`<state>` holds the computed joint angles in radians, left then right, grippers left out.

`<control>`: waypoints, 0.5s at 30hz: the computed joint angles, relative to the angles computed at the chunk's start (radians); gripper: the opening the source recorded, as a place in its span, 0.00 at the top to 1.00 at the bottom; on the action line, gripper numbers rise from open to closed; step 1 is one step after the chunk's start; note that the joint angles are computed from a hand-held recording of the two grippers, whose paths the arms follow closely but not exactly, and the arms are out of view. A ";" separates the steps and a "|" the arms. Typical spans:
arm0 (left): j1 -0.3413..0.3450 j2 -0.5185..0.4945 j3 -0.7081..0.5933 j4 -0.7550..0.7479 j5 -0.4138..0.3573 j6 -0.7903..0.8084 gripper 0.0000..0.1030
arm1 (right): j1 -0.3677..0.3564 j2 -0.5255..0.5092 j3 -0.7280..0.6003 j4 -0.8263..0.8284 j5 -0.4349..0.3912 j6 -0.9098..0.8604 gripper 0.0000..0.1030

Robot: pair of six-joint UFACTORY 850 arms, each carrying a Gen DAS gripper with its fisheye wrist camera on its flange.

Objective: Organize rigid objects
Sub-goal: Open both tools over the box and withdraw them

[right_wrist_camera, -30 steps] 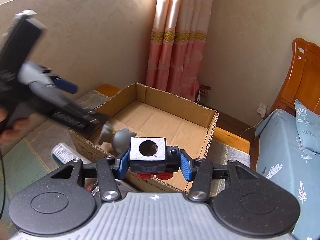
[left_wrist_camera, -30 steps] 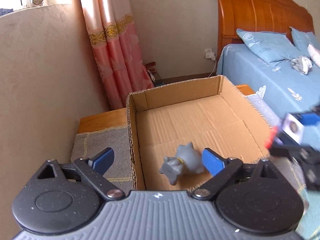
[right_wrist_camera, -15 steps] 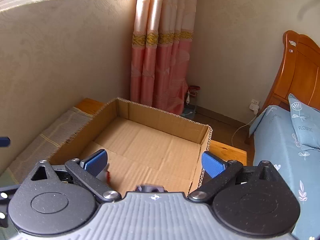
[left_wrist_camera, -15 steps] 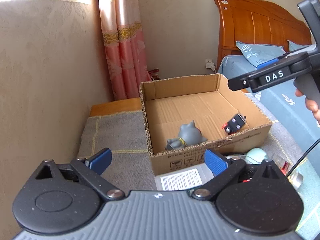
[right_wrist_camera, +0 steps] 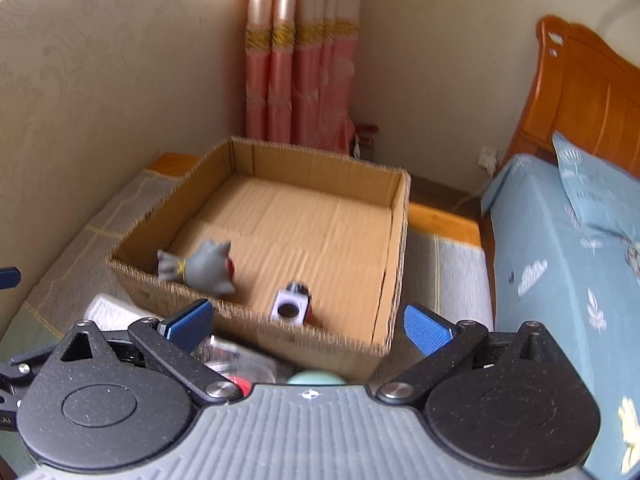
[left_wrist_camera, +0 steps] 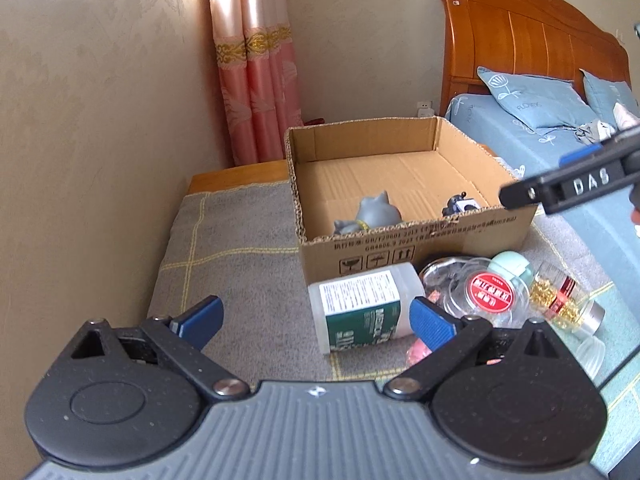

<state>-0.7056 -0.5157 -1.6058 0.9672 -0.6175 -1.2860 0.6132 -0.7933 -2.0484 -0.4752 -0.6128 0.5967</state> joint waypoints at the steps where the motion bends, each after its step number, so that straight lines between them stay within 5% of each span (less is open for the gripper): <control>1: -0.004 0.004 0.009 0.009 -0.004 -0.018 0.04 | 0.004 0.003 0.011 -0.009 -0.016 0.022 0.00; 15: -0.021 0.040 0.090 0.004 0.023 -0.087 0.04 | 0.039 -0.010 0.065 -0.008 -0.179 0.185 0.00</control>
<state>-0.7270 -0.4756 -1.5156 0.9710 -0.5941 -1.3728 0.6522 -0.8033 -1.9839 -0.4833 -0.7917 0.7814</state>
